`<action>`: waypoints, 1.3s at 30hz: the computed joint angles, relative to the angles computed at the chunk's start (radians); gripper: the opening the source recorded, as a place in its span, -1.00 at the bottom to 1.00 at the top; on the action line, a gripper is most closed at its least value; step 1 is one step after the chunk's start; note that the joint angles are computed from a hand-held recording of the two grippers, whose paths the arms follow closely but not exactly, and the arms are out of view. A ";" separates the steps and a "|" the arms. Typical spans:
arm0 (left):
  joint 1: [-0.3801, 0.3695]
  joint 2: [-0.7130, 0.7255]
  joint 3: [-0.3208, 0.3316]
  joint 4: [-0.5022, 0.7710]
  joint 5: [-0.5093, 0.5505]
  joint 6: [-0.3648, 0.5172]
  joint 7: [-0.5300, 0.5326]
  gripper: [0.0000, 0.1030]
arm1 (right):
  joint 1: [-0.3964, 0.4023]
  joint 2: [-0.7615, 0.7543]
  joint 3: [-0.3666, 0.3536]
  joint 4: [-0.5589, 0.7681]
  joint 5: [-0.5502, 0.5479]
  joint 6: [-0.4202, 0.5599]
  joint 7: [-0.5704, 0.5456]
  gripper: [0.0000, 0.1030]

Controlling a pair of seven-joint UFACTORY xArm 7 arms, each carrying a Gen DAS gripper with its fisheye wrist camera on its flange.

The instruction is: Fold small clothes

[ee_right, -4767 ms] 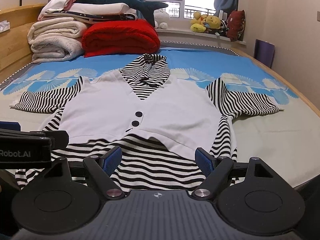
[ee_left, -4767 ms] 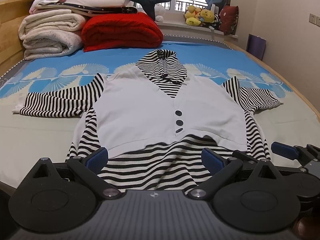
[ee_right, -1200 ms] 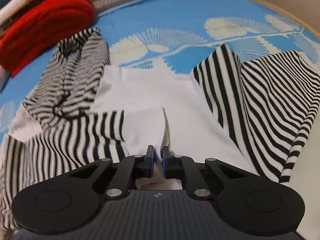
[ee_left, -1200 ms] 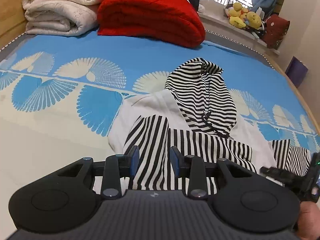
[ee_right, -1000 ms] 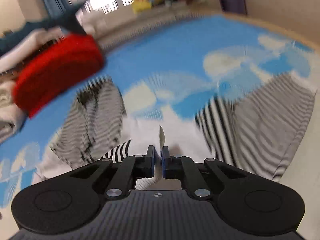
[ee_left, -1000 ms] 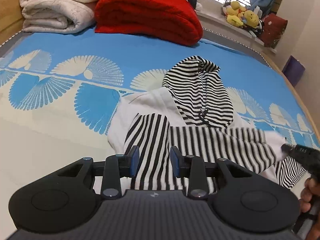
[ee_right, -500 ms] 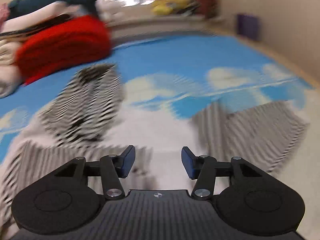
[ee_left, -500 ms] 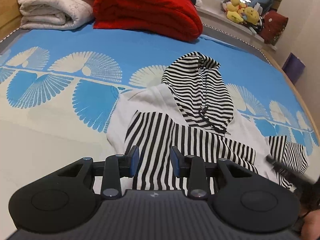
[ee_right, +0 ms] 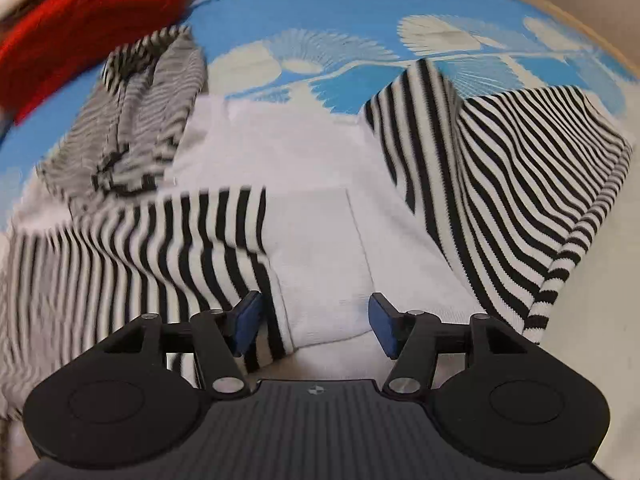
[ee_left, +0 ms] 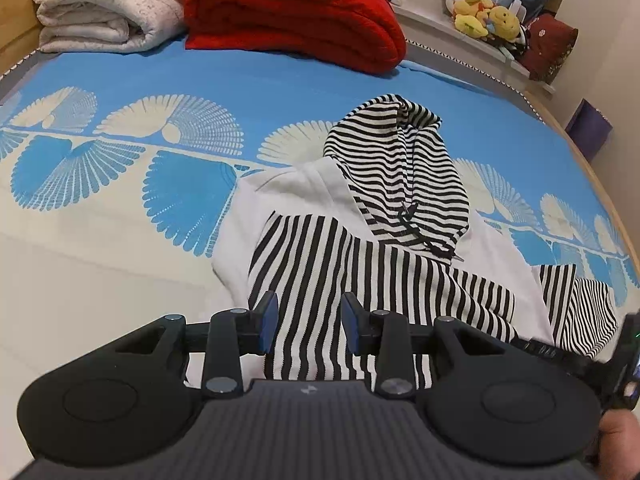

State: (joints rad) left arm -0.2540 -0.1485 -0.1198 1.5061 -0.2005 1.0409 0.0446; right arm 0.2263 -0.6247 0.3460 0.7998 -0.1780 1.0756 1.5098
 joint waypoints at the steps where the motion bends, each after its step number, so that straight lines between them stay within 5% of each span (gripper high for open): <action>1: -0.001 0.001 -0.001 0.000 0.002 0.001 0.001 -0.26 | -0.006 -0.008 0.003 0.008 -0.019 0.001 -0.003 0.13; 6: -0.009 0.002 -0.009 -0.005 0.011 -0.003 -0.002 -0.05 | -0.028 -0.025 0.034 0.053 -0.116 -0.009 -0.057 0.14; 23: -0.068 0.032 -0.054 -0.003 0.058 -0.022 -0.051 -0.04 | -0.085 -0.290 0.025 -0.045 -0.091 -0.017 -0.157 0.13; 29: -0.051 0.078 -0.039 0.063 0.082 -0.049 -0.145 -0.04 | -0.142 -0.435 0.024 -0.098 -0.082 0.048 -0.164 0.09; 32: -0.040 0.105 -0.032 0.098 0.113 -0.036 -0.197 -0.04 | -0.176 -0.531 0.010 -0.134 -0.080 0.087 -0.161 -0.17; 39: -0.039 0.104 -0.030 0.093 0.125 -0.026 -0.181 -0.04 | -0.284 -0.794 -0.058 -0.241 -0.102 0.261 -0.177 -0.28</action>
